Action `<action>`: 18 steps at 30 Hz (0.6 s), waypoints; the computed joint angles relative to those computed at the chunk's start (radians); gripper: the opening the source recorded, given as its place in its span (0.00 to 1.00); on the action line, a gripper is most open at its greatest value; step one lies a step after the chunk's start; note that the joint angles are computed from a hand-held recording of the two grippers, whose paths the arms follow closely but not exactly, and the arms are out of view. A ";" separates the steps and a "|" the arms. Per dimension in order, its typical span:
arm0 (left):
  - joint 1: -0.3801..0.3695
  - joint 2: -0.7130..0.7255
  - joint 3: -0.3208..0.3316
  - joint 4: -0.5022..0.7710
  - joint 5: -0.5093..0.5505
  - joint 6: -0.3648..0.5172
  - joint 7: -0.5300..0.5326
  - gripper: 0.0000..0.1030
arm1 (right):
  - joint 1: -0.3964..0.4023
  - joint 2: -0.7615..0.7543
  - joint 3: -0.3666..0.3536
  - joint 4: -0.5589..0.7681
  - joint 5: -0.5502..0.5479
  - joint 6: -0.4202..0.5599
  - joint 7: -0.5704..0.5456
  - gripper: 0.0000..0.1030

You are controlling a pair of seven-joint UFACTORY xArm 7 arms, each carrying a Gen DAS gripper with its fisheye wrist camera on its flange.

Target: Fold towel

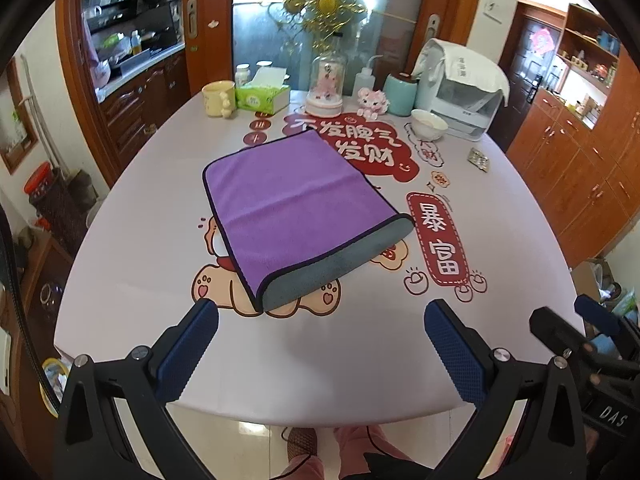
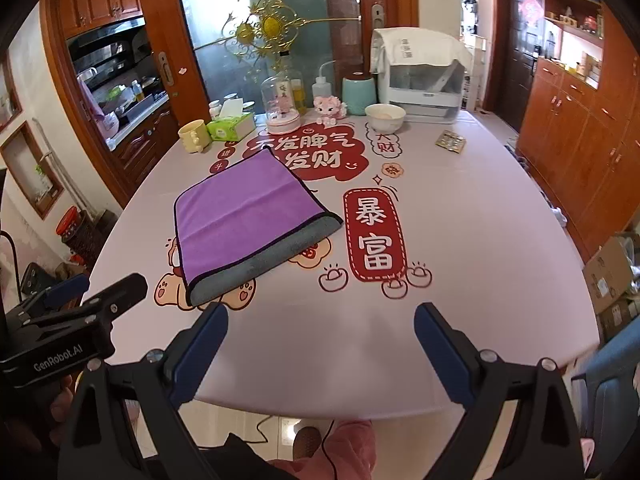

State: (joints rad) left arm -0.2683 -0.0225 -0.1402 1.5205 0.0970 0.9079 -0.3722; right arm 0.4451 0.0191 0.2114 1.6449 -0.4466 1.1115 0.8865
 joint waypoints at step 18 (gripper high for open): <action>-0.065 0.226 0.048 0.187 0.196 0.109 -0.322 0.99 | -0.113 0.267 -0.098 0.221 0.257 -0.150 -0.563 0.90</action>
